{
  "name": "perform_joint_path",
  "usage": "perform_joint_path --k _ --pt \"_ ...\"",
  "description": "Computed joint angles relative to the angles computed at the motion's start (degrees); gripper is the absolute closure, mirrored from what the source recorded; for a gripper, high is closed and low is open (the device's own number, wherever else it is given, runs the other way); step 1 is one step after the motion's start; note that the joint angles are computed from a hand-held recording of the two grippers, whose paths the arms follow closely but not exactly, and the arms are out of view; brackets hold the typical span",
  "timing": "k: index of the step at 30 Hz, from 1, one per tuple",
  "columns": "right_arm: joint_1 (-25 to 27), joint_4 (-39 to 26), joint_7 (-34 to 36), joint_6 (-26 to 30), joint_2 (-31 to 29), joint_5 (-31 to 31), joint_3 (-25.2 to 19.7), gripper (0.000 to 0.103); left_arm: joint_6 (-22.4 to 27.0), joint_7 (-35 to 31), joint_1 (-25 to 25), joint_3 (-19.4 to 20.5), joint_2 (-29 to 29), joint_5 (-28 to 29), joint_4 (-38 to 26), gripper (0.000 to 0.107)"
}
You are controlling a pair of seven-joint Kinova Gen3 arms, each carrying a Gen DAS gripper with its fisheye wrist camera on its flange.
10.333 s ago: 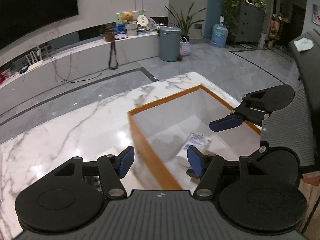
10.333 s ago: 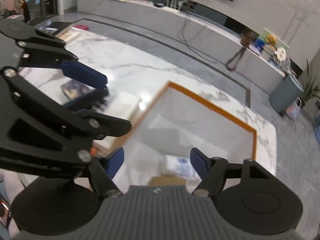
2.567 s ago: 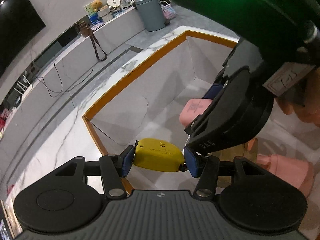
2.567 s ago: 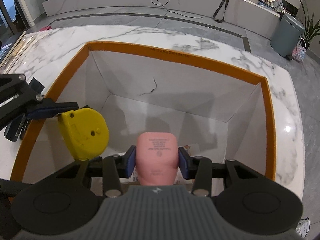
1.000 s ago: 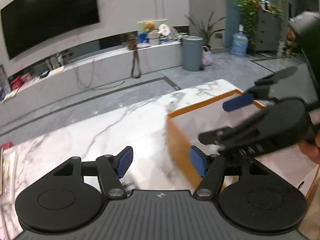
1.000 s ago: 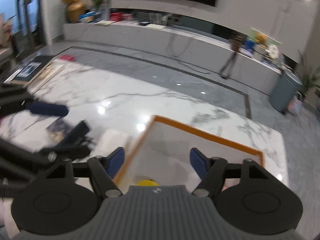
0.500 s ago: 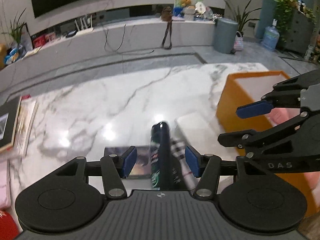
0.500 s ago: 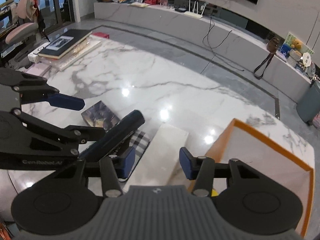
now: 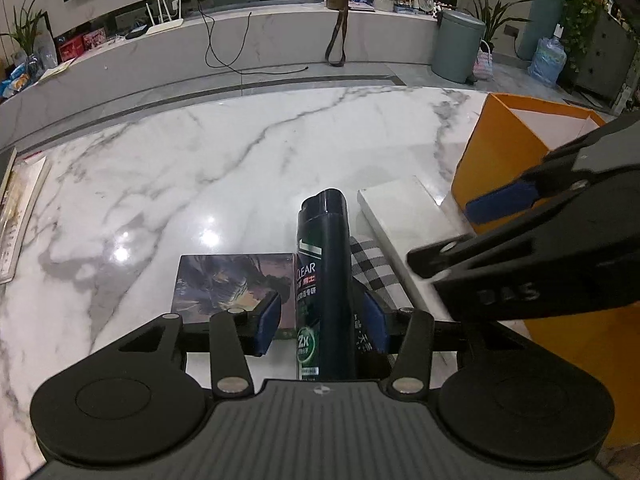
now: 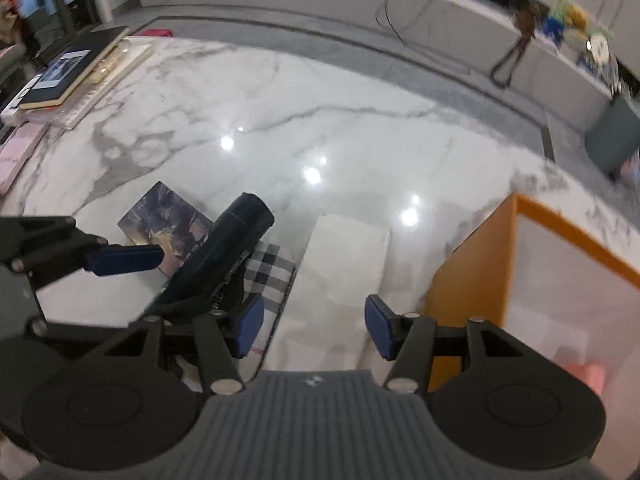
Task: Organize rigid objects
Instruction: 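Grasp the green spray can with the left tool while the right tool grasps the white box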
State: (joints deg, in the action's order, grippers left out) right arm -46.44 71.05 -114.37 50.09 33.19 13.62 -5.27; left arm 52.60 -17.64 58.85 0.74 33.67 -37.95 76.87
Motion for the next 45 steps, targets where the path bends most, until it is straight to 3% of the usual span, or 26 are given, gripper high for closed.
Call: perform_joint_path --k 4,7,12,14,16,18,21,24,28,33,37,42,45 --pt "-0.3 -3.8 -3.0 3.3 2.9 -1.2 0.9 0.041 0.4 0.7 0.7 -0.5 0.4 -1.0 0.2 0.055" --pt "1.3 -4.6 -3.6 3.7 3.8 -3.6 0.1 0.041 -0.6 1.6 0.9 -0.7 0.4 -1.7 1.1 0.055" --pt "0.3 -3.8 -3.8 2.5 3.7 -2.5 0.4 0.038 -2.2 2.4 0.5 -0.6 0.3 -1.7 2.3 0.06" --pt "0.4 -3.3 -2.5 1.9 3.4 -2.4 -0.1 0.05 -2.8 2.8 0.8 -0.8 0.1 -2.3 3.0 0.064" --pt "1.4 -3.0 0.0 1.5 3.0 -3.7 -1.6 0.07 -3.3 2.0 0.4 -0.4 0.0 -2.2 3.0 0.069" --pt "2.4 -3.3 2.0 1.8 3.0 -5.9 -2.8 0.077 -1.5 0.4 0.5 0.0 0.4 -1.9 2.0 0.07" --pt "0.7 -3.9 2.0 2.9 3.2 -5.1 -1.5 0.073 0.8 -0.2 1.1 -0.1 0.8 -1.6 1.1 0.07" --pt "-1.8 -4.9 -1.2 4.8 3.5 -2.1 1.3 0.046 1.1 0.6 1.0 -0.1 0.3 -1.3 1.6 0.07" --pt "-1.1 -8.2 -3.5 9.3 5.1 -2.2 1.8 0.043 1.2 1.5 0.8 0.0 -0.1 -1.3 2.1 0.07" --pt "-0.6 -8.9 -5.5 8.6 5.9 -2.0 1.7 0.038 0.8 1.8 0.5 0.4 -0.6 -1.2 2.8 0.07" --pt "-1.2 -9.5 -6.7 8.2 6.7 -1.1 2.1 0.039 -0.4 2.7 0.3 0.6 -1.3 -1.3 4.0 0.07" --pt "-1.7 -8.6 -5.4 8.0 6.0 0.8 1.9 0.057 -0.8 2.7 -0.2 0.9 -1.7 -0.9 4.7 0.07" --pt "-2.3 -10.6 -3.9 10.8 6.9 1.3 2.0 0.057 0.0 2.5 -0.1 1.1 -1.5 -0.7 4.2 0.07"
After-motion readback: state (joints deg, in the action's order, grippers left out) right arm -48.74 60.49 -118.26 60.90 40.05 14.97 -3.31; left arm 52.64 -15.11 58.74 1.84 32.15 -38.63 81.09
